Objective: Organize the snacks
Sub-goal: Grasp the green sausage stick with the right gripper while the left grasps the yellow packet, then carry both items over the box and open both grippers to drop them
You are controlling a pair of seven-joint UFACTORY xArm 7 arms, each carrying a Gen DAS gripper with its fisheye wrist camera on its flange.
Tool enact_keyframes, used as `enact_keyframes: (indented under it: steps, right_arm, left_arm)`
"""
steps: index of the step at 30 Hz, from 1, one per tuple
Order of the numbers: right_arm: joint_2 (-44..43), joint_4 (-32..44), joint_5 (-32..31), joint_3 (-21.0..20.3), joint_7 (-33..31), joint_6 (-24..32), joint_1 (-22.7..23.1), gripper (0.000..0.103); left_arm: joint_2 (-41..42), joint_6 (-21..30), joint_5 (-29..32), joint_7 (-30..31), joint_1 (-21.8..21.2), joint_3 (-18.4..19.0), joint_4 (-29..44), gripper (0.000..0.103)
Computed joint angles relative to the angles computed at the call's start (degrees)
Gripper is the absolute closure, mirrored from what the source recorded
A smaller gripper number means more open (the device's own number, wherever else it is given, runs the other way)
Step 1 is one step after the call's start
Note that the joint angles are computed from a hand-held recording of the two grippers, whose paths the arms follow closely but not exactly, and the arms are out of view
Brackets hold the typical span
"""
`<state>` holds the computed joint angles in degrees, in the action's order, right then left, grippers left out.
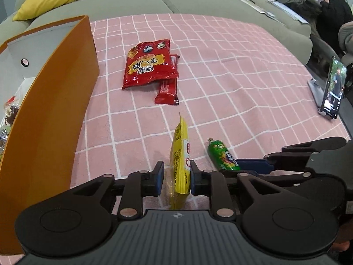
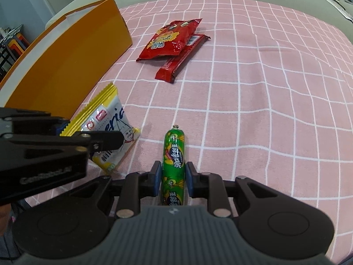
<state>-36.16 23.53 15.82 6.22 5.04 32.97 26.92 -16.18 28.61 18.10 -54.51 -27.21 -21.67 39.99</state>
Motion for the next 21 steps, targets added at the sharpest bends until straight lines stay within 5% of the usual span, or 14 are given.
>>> enact_keyframes:
  steps: [3, 21]
  right_arm:
    - [0.0, -0.1, -0.2, 0.1, -0.1, -0.2, 0.0, 0.084]
    - [-2.5, 5.5, 2.5, 0.9, 2.5, -1.2, 3.6, 0.084]
  left_arm:
    - [-0.7, -0.4, -0.7, -0.2, -0.1, 0.2, -0.6, 0.092]
    - [-14.9, 7.5, -3.2, -2.0, 2.9, -0.5, -0.8, 0.092]
